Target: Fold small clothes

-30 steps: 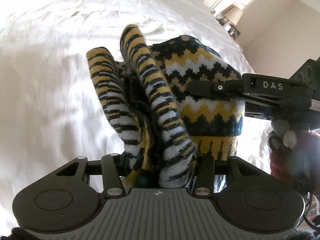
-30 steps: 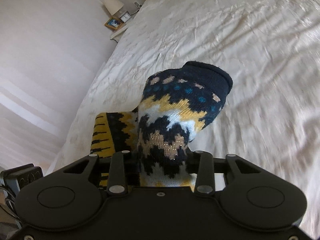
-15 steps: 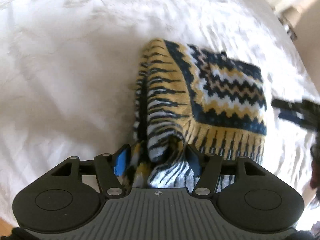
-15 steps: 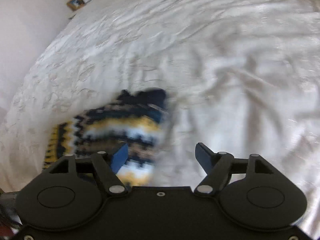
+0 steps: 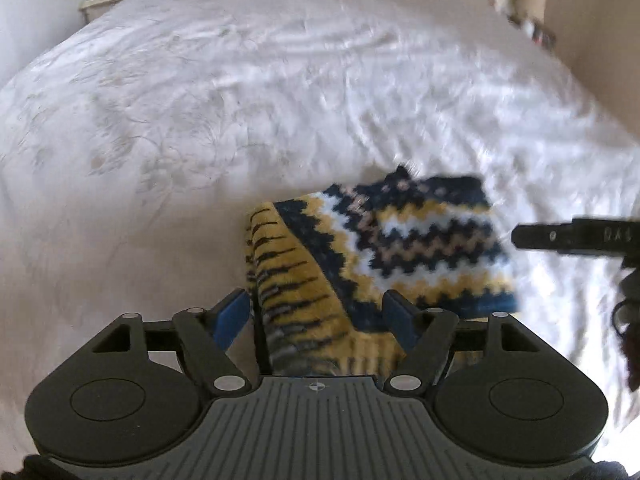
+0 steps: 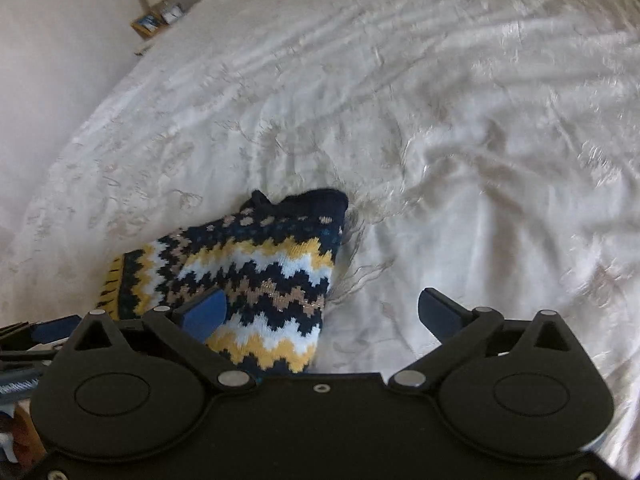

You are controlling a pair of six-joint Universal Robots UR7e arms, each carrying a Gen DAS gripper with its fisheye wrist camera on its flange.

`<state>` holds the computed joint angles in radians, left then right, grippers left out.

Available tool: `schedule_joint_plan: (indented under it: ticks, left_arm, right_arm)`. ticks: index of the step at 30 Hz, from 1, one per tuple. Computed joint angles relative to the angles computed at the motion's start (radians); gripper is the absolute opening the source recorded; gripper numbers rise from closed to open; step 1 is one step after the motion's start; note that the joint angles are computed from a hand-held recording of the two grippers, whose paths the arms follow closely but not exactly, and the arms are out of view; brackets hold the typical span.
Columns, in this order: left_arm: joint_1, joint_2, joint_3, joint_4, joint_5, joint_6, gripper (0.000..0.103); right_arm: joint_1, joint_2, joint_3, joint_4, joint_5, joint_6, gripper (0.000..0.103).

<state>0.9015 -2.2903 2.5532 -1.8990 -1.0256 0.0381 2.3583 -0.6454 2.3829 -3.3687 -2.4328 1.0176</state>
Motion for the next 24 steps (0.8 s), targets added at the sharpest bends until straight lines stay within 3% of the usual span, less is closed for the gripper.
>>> schedule_joint_plan:
  ticks: [5,11,13,16,19,24]
  left_arm:
    - [0.05,0.134,0.011,-0.062,0.045,0.092,0.077]
    - [0.099,0.187,-0.001,-0.104,0.025,0.144,0.081]
    - [0.111,0.196,-0.004,-0.112,0.021,0.151,0.088]
    - [0.132,0.212,-0.014,-0.12,0.011,0.153,0.089]
    - [0.143,0.217,-0.019,-0.124,0.003,0.161,0.09]
    - [0.165,0.229,-0.022,-0.139,-0.012,0.17,0.091]
  right_arm:
    - [-0.072,0.008,-0.057,0.199,0.027,0.072,0.102]
    - [-0.104,0.022,-0.079,0.267,0.046,0.094,0.102]
    - [-0.103,0.021,-0.076,0.264,0.044,0.097,0.102]
    - [-0.084,0.008,-0.074,0.28,0.025,0.122,0.102]
    - [-0.024,-0.011,-0.077,0.298,-0.018,0.17,0.102]
    - [0.062,-0.028,-0.085,0.37,-0.028,0.267,0.102]
